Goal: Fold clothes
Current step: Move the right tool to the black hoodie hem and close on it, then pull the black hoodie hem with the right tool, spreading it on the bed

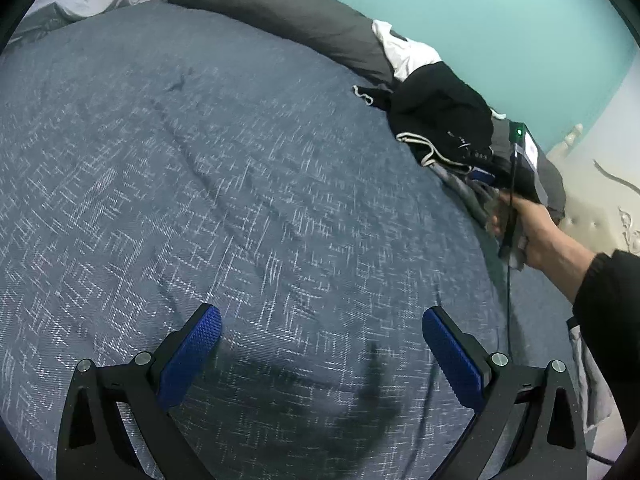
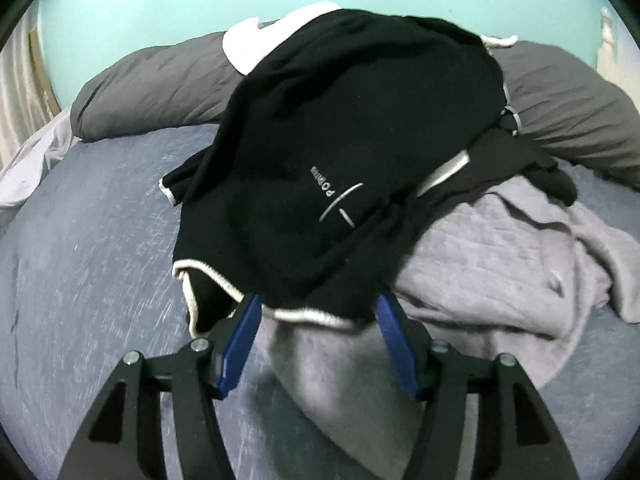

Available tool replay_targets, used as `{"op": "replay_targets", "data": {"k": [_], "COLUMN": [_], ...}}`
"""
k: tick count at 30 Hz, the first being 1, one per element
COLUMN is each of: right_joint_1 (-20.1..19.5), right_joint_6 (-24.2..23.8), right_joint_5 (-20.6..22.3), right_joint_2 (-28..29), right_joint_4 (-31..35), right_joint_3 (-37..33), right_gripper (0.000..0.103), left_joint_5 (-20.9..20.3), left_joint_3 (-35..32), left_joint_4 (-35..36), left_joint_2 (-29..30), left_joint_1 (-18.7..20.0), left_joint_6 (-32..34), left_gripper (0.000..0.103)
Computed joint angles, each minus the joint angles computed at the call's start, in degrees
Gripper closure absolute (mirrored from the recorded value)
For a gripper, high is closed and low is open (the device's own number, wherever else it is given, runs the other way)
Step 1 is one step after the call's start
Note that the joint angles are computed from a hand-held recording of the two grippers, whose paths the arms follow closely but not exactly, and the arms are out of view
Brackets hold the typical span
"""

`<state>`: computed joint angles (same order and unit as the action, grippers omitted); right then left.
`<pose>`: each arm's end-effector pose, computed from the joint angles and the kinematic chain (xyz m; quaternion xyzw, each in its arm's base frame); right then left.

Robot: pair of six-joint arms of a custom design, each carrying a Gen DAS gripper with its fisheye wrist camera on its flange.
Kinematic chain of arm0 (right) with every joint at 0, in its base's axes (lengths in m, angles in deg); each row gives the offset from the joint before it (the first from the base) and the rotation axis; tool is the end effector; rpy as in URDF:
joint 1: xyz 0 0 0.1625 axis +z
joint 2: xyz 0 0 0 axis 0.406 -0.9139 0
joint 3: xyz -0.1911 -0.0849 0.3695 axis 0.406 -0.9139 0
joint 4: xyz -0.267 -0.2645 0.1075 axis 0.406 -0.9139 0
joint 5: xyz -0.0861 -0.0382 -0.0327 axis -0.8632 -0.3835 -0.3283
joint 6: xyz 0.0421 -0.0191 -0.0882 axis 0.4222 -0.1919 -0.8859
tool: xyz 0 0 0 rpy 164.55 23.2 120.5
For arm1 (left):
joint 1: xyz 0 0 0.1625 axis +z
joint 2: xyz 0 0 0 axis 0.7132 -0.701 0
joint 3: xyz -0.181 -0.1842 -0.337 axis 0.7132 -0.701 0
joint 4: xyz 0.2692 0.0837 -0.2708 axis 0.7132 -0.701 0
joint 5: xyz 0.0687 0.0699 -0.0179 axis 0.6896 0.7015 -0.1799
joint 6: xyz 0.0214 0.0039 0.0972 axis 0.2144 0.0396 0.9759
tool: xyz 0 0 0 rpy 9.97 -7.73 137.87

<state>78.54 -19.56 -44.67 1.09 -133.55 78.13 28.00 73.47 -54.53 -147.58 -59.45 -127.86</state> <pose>0.2027 -0.4888 0.1861 0.2996 -0.8846 0.2552 0.2501 -0.2177 -0.1425 0.1456 -0.0524 0.8976 -0.3946 0.1894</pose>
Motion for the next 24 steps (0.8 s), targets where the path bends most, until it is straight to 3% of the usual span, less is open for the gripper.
{"op": "replay_targets", "data": {"k": [1,3,5,11,17,24], "right_joint_1": [-0.05,-0.24,-0.73,0.37,1.82,6.17], "right_joint_6": [-0.14,0.19,0.30,-5.34,-4.38,-2.32], "right_joint_5": [0.19,0.08,1.35,6.58,14.82,19.59], "right_joint_2": [0.39,0.87,0.03,-6.52,-19.11,-35.50], "right_joint_4": [-0.20,-0.37,-0.78,-0.31,9.32,23.07], "right_joint_3": [-0.15,-0.27,0.41,4.72,9.81,15.24], "right_gripper": [0.044,0.085,0.093,0.096,0.096,0.096], "left_joint_5": [-0.11,-0.33,-0.53,0.10,1.27,1.93], "left_joint_3": [0.16,0.39,0.62,-0.65,-2.54,-4.30], "left_joint_4": [-0.45,-1.79,-2.90,-1.13,4.05,9.18], "left_joint_2": [0.25,1.11,1.71,2.49,1.68,-0.57], "left_joint_1": [0.14,0.63,0.66,-0.17,-1.69,-3.63], "left_joint_6": [0.23,1.05,1.35,1.71,0.66,-1.55], "left_gripper": [0.000,0.000,0.000,0.000,0.000,0.000]}}
